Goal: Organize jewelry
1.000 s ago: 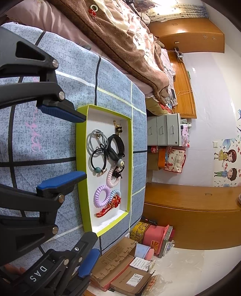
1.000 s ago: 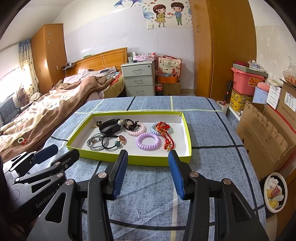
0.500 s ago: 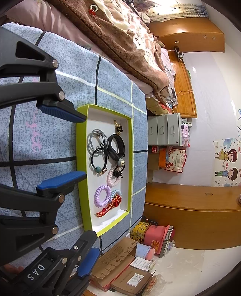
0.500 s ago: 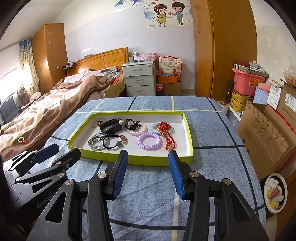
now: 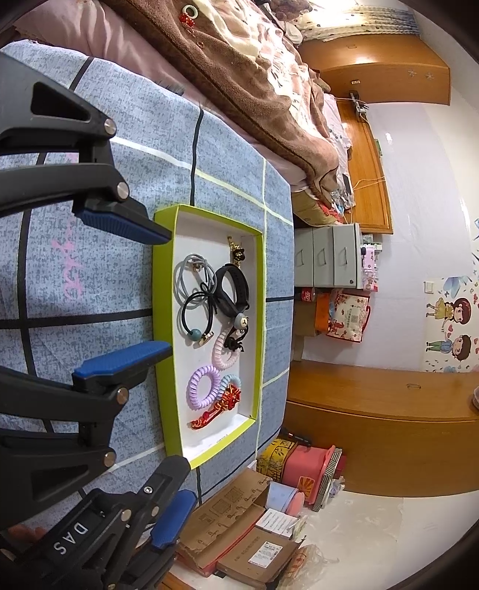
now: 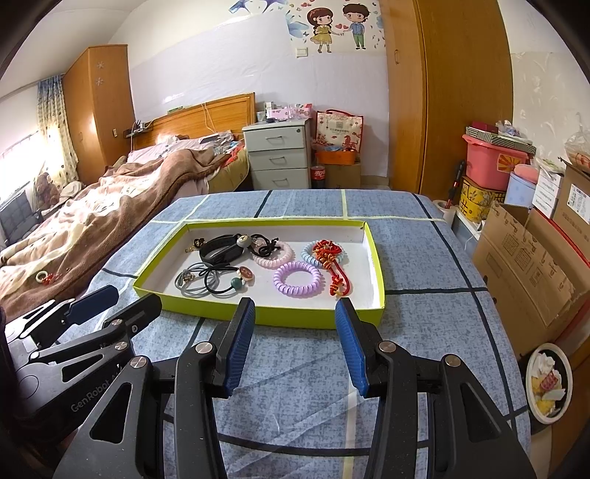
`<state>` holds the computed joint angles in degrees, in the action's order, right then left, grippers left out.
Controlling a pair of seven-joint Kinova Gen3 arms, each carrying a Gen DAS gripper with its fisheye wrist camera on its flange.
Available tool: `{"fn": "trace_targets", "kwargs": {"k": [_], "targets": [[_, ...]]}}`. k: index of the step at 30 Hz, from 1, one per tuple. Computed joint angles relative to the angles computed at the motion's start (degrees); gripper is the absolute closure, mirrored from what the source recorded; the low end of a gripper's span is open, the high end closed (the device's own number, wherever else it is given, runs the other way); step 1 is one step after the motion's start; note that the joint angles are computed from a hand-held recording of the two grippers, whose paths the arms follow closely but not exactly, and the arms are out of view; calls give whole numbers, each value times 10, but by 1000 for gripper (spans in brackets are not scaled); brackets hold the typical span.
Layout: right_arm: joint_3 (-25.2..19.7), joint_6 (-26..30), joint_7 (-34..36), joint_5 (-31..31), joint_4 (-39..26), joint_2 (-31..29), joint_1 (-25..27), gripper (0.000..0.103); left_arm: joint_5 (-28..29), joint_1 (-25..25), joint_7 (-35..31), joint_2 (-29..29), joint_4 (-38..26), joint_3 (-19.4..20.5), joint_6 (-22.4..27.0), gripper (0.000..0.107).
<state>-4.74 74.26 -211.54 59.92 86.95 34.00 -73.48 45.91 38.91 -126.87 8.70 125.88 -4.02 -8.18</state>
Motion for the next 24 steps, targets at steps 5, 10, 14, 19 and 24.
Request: {"fn": "trace_targets", "kwargs": {"k": [5, 10, 14, 19, 24], "targets": [[0, -1, 6, -2, -5, 3, 1, 57, 25, 9, -20, 1, 2, -4, -10, 51], [1, -2, 6, -3, -6, 4, 0, 57, 30, -11, -24, 1, 3, 17, -12, 51], [3, -1, 2, -3, -6, 5, -2, 57, 17, -19, -15, 0, 4, 25, -9, 51], [3, -1, 2, -3, -5, 4, -2, 57, 17, -11, -17, 1, 2, 16, -4, 51], [2, -1, 2, -3, -5, 4, -2, 57, 27, -5, -21, 1, 1, 6, 0, 51]]}}
